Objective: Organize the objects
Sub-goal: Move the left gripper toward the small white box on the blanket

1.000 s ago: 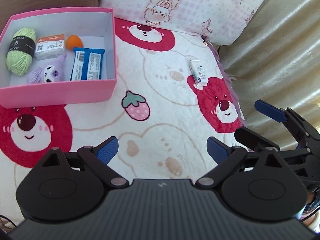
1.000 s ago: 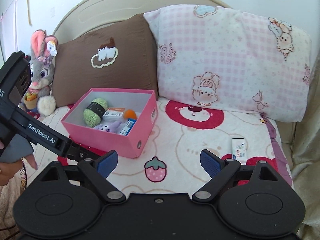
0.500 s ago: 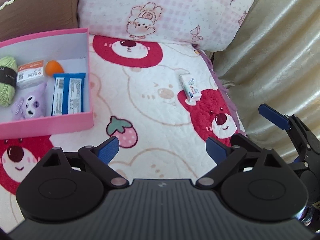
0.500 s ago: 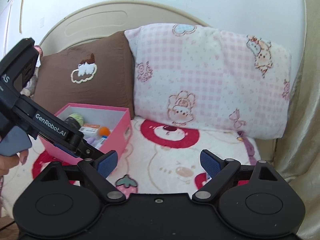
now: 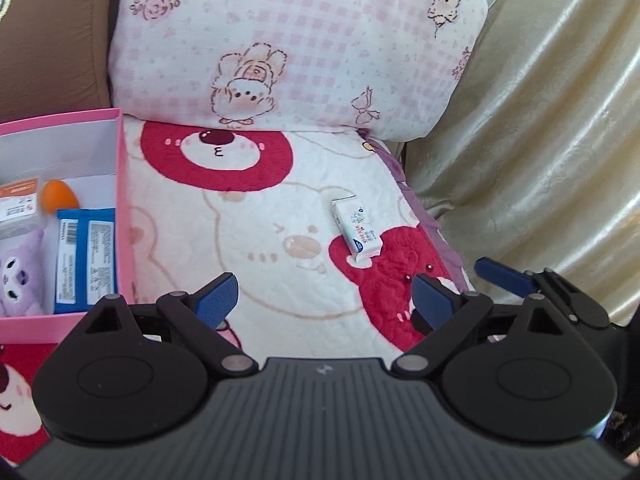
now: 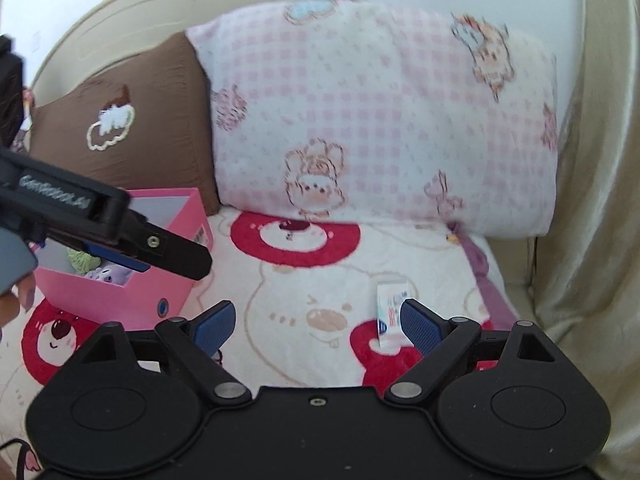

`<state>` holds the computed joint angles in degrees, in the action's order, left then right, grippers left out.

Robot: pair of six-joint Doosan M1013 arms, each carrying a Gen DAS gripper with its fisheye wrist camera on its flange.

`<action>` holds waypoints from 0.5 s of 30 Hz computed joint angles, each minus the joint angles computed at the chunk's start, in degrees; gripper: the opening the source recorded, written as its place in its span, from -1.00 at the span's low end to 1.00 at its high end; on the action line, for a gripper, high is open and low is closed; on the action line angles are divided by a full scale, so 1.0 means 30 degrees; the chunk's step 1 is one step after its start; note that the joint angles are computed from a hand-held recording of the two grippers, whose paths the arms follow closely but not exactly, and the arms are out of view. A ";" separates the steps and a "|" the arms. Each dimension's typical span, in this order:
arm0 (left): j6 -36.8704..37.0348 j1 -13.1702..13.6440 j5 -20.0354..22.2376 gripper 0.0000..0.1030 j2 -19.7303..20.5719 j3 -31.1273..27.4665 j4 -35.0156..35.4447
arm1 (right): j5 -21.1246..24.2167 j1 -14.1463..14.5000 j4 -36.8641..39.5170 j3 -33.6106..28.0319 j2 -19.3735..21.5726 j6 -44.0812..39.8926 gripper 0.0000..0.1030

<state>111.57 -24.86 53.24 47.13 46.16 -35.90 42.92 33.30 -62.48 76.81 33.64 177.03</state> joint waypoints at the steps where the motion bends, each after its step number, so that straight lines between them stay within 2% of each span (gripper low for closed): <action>1: 0.0084 -0.0033 0.0007 0.82 0.0111 -0.0100 -0.0074 | -0.0053 -0.0128 0.0385 -0.0019 0.0047 0.0057 0.78; 6: 0.0369 -0.0139 0.0163 0.82 0.0787 -0.0782 -0.0567 | -0.0482 -0.0724 0.1431 0.0114 0.0182 0.1092 0.78; 10: 0.0180 -0.0178 0.1095 0.82 0.1696 -0.1910 -0.1076 | 0.0859 -0.0703 0.1397 -0.0185 0.0545 0.1277 0.78; 15: -0.0385 -0.0338 0.1841 0.79 0.2789 -0.3212 -0.1080 | 0.0661 -0.0858 0.2012 -0.0226 0.0872 0.1074 0.77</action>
<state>110.41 -25.87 58.76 55.49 36.52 -39.14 44.91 30.72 -56.45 76.13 36.25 180.25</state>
